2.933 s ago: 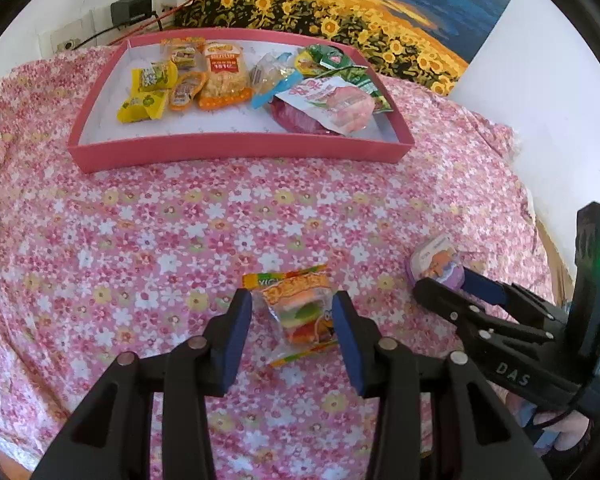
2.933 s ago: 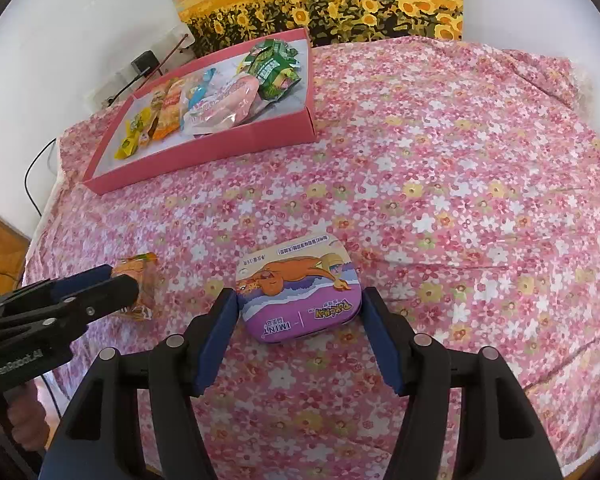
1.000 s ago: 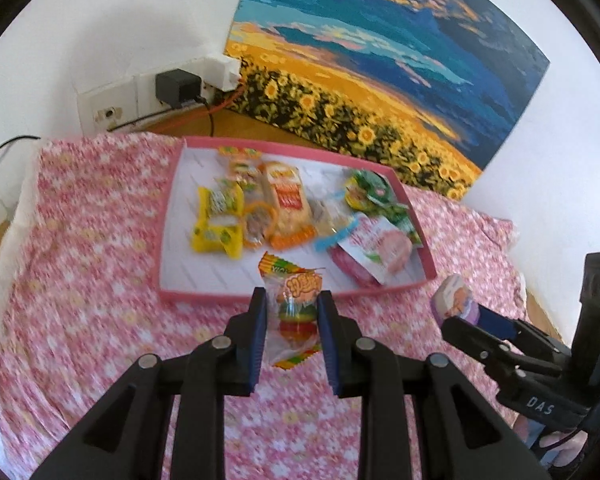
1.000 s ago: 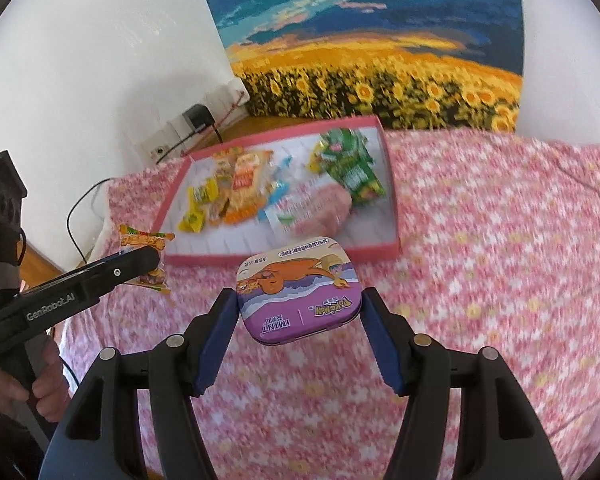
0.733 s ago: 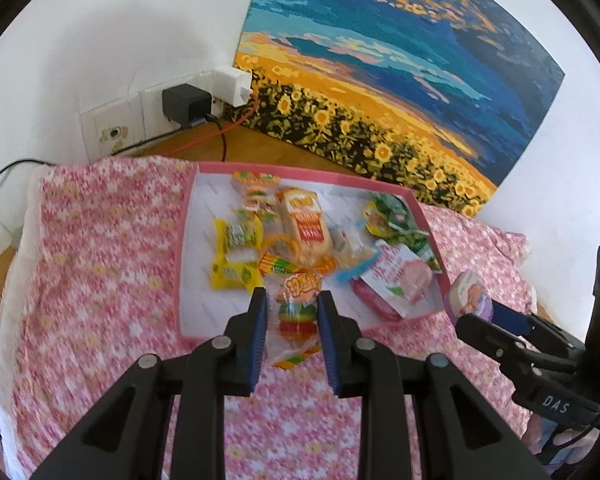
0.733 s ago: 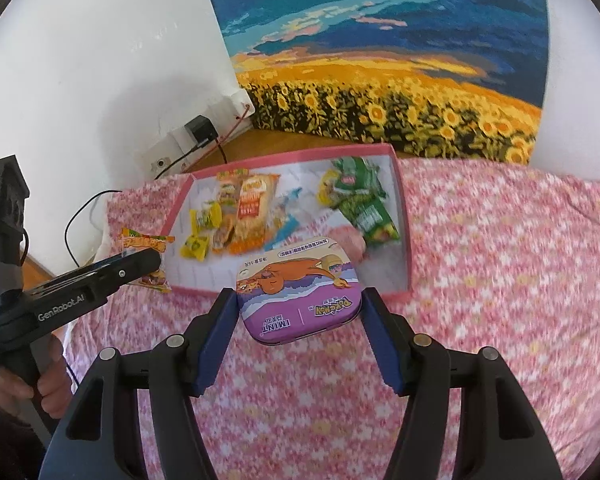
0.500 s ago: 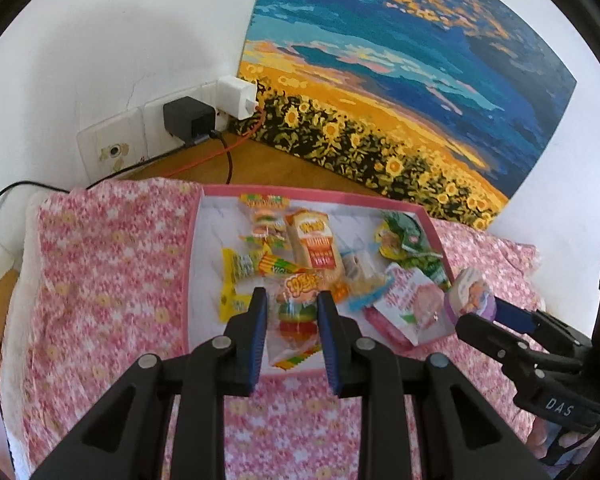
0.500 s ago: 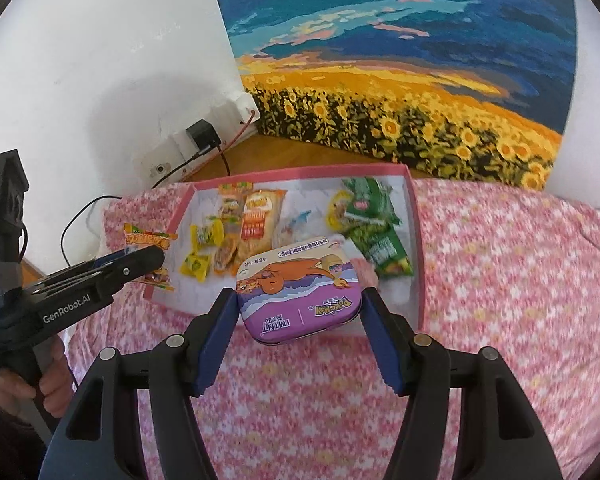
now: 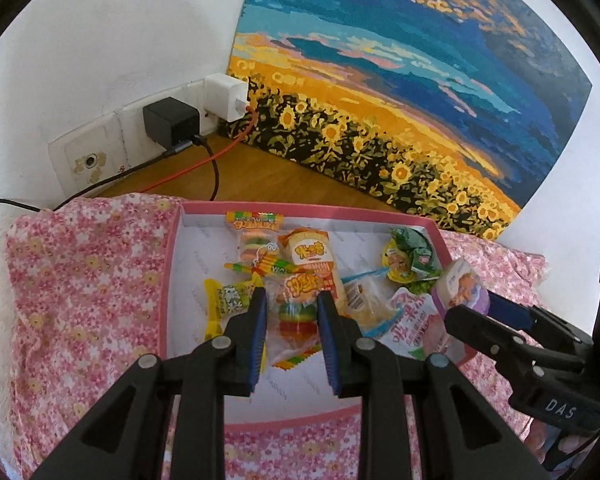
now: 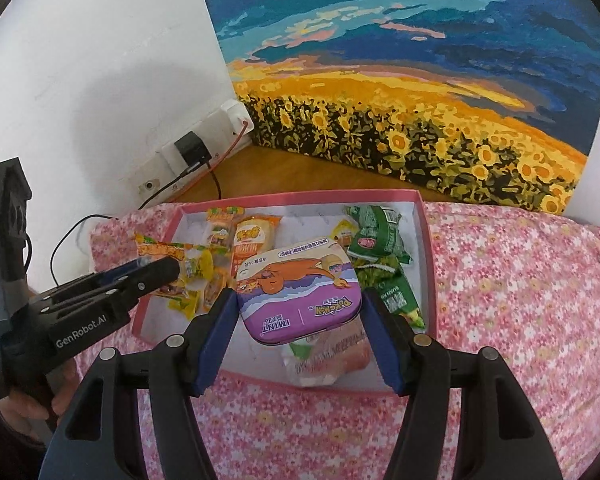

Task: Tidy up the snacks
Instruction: 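Carry the gummy pack with the left tool while the right tool carries the purple tin to the tray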

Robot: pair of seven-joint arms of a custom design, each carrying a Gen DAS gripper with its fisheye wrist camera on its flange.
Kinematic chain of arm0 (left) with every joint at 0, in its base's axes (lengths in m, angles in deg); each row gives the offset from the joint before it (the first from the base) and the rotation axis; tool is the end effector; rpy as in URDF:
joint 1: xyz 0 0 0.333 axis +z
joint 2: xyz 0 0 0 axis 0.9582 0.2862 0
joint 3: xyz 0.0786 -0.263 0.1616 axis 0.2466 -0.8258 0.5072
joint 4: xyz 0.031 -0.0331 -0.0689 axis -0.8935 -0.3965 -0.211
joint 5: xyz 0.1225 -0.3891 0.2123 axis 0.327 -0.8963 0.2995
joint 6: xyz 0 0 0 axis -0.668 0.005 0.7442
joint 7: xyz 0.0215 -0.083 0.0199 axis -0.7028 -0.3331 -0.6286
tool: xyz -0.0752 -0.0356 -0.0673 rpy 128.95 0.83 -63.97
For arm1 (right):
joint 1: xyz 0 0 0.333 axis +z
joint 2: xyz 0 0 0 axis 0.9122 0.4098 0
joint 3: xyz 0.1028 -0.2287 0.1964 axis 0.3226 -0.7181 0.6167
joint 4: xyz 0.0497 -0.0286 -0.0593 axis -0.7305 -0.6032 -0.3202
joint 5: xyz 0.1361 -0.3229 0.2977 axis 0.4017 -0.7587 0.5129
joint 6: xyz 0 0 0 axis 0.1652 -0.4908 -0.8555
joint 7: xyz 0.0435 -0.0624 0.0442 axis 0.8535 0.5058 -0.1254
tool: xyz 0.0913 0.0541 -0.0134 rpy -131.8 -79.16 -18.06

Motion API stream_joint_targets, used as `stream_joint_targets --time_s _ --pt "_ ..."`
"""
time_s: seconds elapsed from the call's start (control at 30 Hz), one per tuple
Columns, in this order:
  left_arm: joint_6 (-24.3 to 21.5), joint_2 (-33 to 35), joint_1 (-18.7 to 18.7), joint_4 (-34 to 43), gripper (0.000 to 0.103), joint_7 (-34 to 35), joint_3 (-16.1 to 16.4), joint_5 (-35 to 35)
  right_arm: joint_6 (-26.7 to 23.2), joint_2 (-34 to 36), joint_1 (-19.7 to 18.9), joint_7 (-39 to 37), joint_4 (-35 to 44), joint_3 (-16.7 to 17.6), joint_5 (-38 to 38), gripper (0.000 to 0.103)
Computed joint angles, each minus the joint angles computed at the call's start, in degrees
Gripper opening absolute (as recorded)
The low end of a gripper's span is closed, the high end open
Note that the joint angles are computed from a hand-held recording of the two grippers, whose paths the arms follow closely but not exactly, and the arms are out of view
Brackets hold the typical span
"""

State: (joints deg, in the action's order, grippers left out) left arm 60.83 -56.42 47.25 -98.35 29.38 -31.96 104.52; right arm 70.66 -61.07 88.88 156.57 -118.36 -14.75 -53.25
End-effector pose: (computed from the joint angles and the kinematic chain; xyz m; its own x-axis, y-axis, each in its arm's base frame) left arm 0.4827 -0.4682 0.4806 0.0616 -0.9777 0.2007 -0.7568 -0.1769 -0.6292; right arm 0.5139 0.3217 0.4956 0.2497 -0.9264 -0.2819 -0.8364 -0.0597 -0.5449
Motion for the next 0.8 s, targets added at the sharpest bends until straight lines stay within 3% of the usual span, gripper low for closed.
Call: stream_joint_targets --time_s 0.53,0.8 --pt "4.01 4.26 0.72 1.31 0.026 3.63 1.95 -1.75 -0.21 8.27 0.22 -0.34 5.97 -1.07 -1.11 0.064" --pt "3.33 5.42 0.28 2.33 0.026 3.66 2.54 -0.44 -0.64 10.91 0.4 -2.08 7.77 -1.54 -0.3 0.064"
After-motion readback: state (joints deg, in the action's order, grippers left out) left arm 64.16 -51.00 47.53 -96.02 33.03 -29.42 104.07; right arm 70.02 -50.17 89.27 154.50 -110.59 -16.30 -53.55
